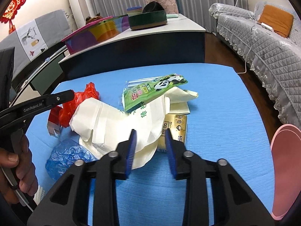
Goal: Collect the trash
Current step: 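Grasp the red plastic bag with the left tool while the right tool grasps the white paper bag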
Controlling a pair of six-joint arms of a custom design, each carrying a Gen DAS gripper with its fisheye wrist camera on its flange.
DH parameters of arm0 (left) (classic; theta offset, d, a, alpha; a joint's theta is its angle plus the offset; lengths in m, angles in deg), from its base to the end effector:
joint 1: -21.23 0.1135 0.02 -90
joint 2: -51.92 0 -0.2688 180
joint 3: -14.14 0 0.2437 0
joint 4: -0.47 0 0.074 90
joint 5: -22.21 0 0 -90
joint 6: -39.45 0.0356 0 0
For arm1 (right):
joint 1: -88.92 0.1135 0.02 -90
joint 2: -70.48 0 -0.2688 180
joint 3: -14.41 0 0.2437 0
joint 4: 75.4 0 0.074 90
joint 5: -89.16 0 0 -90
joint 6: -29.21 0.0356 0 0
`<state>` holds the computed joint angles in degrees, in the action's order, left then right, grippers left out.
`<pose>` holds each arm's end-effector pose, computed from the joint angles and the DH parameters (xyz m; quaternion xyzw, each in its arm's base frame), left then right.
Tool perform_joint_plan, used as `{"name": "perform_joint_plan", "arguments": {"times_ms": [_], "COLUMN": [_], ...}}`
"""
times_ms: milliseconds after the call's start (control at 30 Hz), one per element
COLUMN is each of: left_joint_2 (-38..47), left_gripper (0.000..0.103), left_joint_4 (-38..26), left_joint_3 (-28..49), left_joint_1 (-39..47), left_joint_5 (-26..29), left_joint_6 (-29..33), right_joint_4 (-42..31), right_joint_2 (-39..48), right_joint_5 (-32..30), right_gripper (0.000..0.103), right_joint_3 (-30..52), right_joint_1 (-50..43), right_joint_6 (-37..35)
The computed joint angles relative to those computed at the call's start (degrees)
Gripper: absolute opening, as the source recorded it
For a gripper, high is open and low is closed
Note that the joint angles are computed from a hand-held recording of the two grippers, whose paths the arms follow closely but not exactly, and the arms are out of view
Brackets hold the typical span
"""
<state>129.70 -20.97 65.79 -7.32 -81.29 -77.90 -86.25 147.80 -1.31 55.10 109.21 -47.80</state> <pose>0.2281 -0.1147 0.1887 -0.0328 0.9262 -0.0716 0.3688 0.2162 0.0803 0.1496 -0.0608 0.9300 0.1075 0.3463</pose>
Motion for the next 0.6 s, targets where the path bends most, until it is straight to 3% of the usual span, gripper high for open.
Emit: {"name": "perform_joint_plan", "arguments": {"times_ms": [33, 233, 600], "left_joint_2": [0.53, -0.57, -6.82], "left_gripper": [0.022, 0.011, 0.011], "left_joint_4": [-0.37, -1.26, -1.75], "left_joint_3": [0.38, 0.71, -0.15], "left_joint_1": [-0.12, -1.92, -5.75], "left_joint_5": [-0.02, -3.65, -10.47], "left_joint_6": [0.09, 1.15, 2.07], "right_joint_4": [0.0, 0.05, -3.11], "right_joint_2": [0.04, -3.16, -15.37], "right_joint_5": [0.01, -1.37, 0.4], "right_gripper": [0.018, 0.01, 0.009], "right_joint_3": [0.01, -0.88, -2.42], "right_joint_1": [0.02, -0.29, 0.68], "right_joint_6": [-0.19, -1.38, -2.41]}}
